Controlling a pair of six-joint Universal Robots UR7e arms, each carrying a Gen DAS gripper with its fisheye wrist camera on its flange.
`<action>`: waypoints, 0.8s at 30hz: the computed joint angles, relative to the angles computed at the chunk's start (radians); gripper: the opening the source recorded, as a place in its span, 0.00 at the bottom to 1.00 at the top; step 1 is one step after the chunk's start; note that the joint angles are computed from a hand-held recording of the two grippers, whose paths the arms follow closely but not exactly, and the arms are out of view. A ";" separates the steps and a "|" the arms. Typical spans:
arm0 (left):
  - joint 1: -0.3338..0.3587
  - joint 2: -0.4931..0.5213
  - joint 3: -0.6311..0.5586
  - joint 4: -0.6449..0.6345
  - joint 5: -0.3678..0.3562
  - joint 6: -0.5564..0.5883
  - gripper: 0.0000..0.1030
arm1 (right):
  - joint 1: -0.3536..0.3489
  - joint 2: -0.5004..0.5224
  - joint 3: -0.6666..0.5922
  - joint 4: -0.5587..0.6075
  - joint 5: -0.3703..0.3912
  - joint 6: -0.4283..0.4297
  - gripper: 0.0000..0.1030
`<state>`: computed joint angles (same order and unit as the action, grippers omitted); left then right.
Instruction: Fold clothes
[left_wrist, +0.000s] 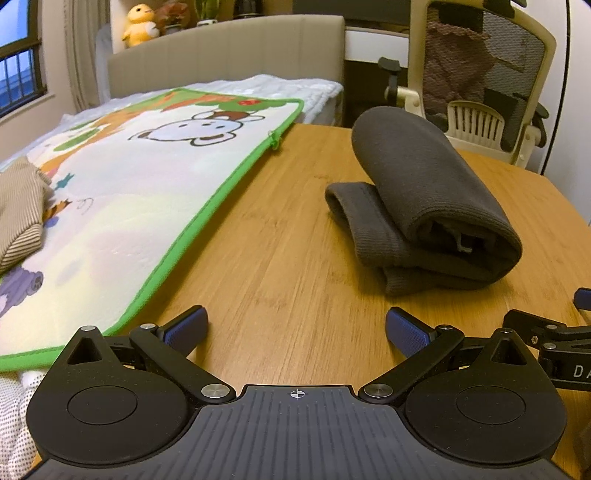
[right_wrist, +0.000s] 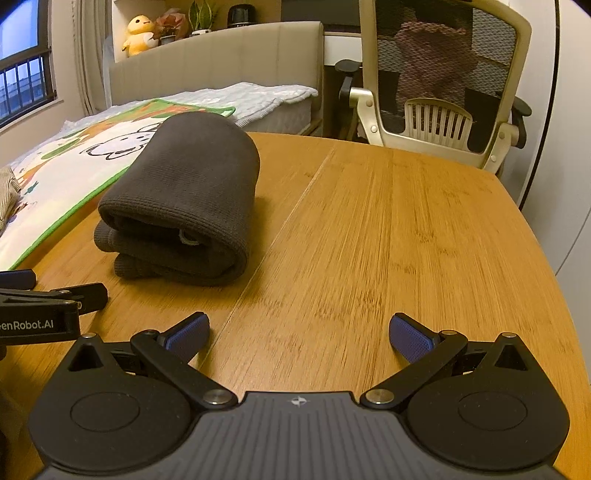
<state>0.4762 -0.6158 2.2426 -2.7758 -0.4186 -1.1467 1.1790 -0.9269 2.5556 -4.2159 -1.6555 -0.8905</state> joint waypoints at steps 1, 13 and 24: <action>0.000 0.000 0.000 0.000 0.000 0.000 1.00 | 0.000 0.001 0.000 -0.003 0.000 0.000 1.00; -0.001 -0.001 0.005 -0.016 -0.003 0.012 1.00 | -0.006 0.003 0.001 -0.015 0.002 0.003 1.00; 0.002 -0.001 0.010 -0.028 -0.002 0.022 1.00 | -0.004 0.003 0.002 -0.015 0.000 0.005 1.00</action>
<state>0.4778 -0.6166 2.2523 -2.8035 -0.4207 -1.1251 1.1746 -0.9240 2.5576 -4.2313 -1.6558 -0.8858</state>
